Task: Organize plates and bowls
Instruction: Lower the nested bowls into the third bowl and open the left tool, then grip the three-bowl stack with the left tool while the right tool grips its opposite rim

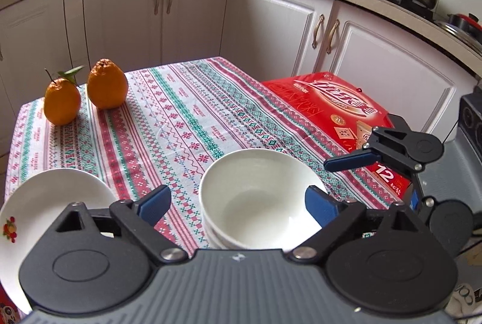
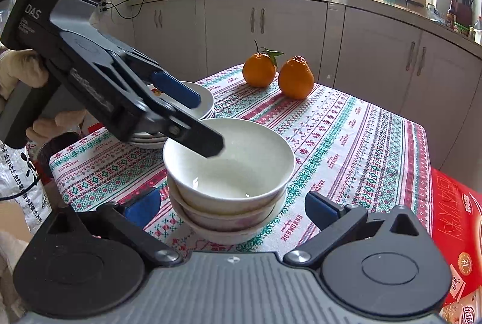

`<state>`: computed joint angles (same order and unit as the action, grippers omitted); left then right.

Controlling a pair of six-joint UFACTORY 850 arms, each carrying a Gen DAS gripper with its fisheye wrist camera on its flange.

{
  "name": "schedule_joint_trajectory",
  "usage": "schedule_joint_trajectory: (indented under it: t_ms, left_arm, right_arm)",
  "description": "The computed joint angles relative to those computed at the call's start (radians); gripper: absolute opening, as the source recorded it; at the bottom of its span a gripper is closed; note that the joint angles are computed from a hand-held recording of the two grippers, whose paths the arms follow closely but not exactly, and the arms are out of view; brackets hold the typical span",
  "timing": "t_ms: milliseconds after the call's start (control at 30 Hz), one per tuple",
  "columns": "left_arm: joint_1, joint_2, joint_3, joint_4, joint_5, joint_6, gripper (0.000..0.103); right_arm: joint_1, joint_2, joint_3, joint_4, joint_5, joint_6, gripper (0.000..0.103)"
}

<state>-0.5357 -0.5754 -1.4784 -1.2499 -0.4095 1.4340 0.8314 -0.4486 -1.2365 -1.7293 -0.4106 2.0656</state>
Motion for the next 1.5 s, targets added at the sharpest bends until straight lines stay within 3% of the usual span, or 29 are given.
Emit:
schedule_joint_trajectory:
  t_ms: [167,367,567,933,1000,1233,1400,1500]
  left_arm:
    - [0.018,0.063,0.105,-0.146,0.029,0.226,0.100]
    - [0.023,0.091,0.194,-0.271,0.050,0.424,0.101]
    - [0.007,0.045,0.194,-0.167,0.049,0.403,0.101]
    - [0.005,-0.051,0.113,0.011,0.011,0.279,0.101]
    - [0.011,-0.057,0.113,-0.031,-0.002,0.328,0.103]
    - [0.016,-0.065,0.109,-0.067,-0.029,0.405,0.103]
    - [0.016,-0.084,0.067,0.022,-0.057,0.350,0.102]
    - [0.012,-0.083,0.059,0.013,-0.050,0.427,0.102]
  right_arm:
    - [0.020,-0.002,0.012,0.082,-0.053,-0.152,0.103]
    - [0.021,-0.029,-0.009,0.279,-0.043,-0.391,0.103]
    - [0.022,-0.063,-0.039,0.400,-0.039,-0.546,0.103]
    - [-0.039,-0.078,-0.031,0.519,0.133,-0.615,0.103]
    - [-0.057,-0.076,-0.028,0.586,0.175,-0.660,0.103]
    - [-0.076,-0.084,-0.047,0.730,0.200,-0.843,0.103]
    - [-0.094,-0.100,-0.075,0.827,0.201,-0.968,0.103]
    - [-0.100,-0.106,-0.091,0.835,0.195,-1.053,0.103]
